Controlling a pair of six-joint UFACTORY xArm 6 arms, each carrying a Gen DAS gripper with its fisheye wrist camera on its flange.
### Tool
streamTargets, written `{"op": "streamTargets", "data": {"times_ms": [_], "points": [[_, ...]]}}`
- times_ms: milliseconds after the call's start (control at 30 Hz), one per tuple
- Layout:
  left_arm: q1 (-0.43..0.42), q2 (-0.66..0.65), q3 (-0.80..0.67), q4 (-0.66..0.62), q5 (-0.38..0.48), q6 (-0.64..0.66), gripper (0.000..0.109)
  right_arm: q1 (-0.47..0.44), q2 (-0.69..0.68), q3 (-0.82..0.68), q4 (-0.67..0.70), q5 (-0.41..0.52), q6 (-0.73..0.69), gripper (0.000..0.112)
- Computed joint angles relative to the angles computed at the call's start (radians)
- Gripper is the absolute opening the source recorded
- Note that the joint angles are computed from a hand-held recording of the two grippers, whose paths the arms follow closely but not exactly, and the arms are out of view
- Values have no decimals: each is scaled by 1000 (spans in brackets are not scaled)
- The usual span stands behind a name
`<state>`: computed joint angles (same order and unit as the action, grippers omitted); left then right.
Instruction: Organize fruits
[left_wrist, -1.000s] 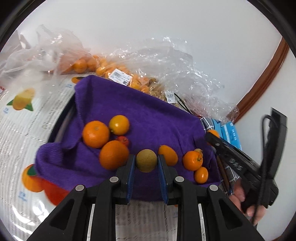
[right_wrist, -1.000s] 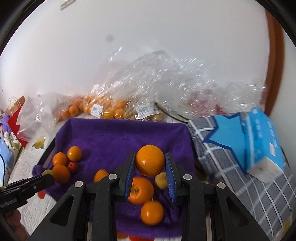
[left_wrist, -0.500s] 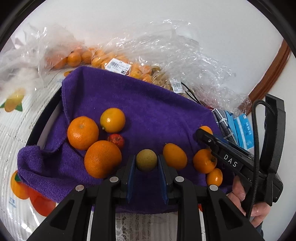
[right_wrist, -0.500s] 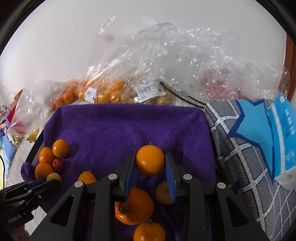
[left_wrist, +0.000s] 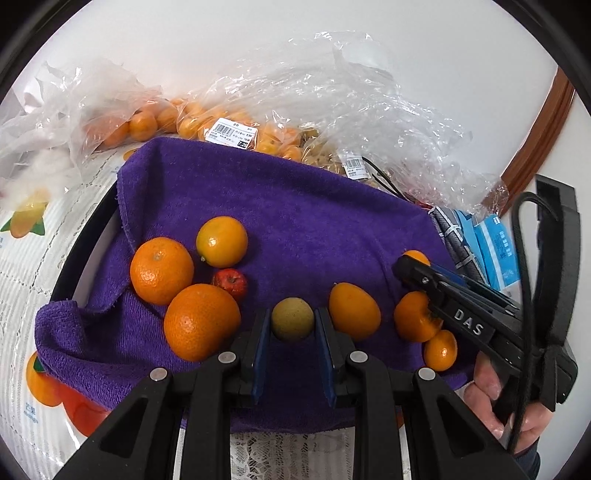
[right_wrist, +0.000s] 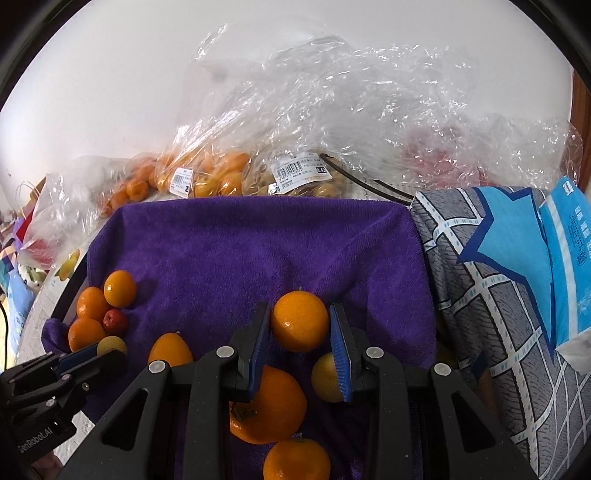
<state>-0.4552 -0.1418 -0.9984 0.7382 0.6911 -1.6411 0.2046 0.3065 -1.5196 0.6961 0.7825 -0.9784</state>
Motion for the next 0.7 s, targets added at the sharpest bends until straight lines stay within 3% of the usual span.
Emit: {"op": "streamTargets", "data": {"times_ms": [67,100,200,333,400,467,567,700], "points": [[0,15,-19,-28,18,48,25,1,-14,15,3,-14,-23,39],[0,20,-26,-41,25,72,30,0,-25,25,8,-26,-38,48],[-10,20,-41,-53,54,84,43,-7,-64,55,22,-60,-45,57],[-25,-11,-40,-71,68,96,51,-34,-115,75,18,-51,6,61],[-53,-32,-48,-61,116,101,56,-55,-157,98,27,-40,26,64],[-102,-50,-70,-16,228,75,71,-78,-219,138,37,-32,50,69],[-170,-90,-82,23,352,51,76,-106,-314,203,29,-15,63,80],[-246,-146,-92,13,460,63,81,-144,-460,303,-7,22,93,83]]}}
